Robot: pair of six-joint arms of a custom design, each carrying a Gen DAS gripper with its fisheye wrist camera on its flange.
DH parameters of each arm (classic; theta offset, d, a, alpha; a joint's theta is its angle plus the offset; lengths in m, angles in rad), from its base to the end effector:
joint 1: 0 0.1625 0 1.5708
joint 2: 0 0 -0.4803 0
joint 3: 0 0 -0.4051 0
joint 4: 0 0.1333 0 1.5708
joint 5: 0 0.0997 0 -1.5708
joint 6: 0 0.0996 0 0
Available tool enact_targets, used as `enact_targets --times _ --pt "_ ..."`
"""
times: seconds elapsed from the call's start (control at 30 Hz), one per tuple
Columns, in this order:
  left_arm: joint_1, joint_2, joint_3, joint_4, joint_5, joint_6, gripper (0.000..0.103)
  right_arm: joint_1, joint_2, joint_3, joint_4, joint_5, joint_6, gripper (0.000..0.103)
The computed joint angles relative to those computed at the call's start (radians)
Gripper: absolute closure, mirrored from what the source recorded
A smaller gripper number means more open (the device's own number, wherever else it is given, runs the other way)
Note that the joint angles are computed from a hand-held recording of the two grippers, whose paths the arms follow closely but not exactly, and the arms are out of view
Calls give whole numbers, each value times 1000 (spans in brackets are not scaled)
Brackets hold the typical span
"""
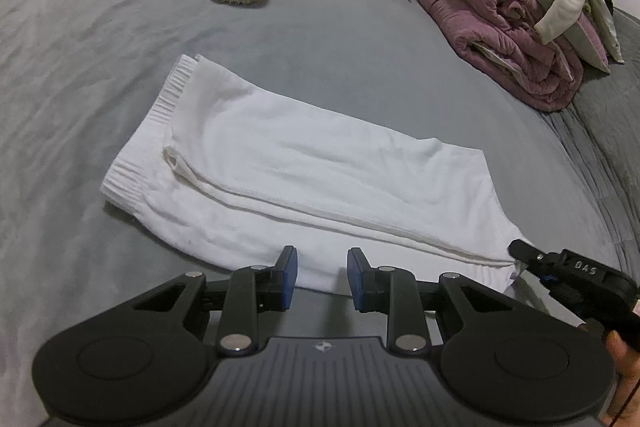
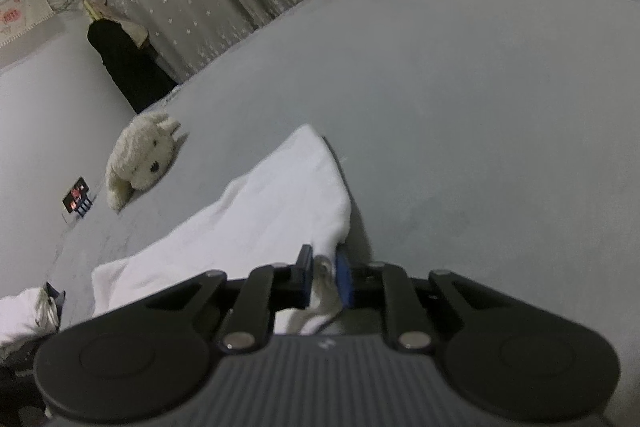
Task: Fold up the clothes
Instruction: 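Lower the right gripper to the garment corner and close on it, then lift the garment corner with the right gripper toward the left gripper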
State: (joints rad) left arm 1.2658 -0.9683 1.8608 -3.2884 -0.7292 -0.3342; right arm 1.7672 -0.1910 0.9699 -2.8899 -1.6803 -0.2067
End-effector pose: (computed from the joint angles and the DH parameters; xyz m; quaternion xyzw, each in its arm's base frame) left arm 0.0050 -0.6754 0.2710 -0.1760 0.8337 -0.4650 0.2403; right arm 0.2950 -0.8552 -0.0645 0.1783 -0.9457 0.2662 0.0541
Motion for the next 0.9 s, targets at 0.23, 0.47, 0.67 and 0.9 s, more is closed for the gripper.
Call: enact_targets --times 0.23,0.47,0.67,0.9 --pt "2 -2 -4 11 -2 -5 77 -5 -1 -16 28 -14 31 90" --pt "3 -4 -1 4 -7 3 77 -8 7 -33 65 -17 58 81" --pt "4 -3 -2 7 -4 9 77 -15 13 -34 55 2 94 80" --pt "3 -2 -4 7 -2 7 77 8 19 -13 -29 -43 -17 90"
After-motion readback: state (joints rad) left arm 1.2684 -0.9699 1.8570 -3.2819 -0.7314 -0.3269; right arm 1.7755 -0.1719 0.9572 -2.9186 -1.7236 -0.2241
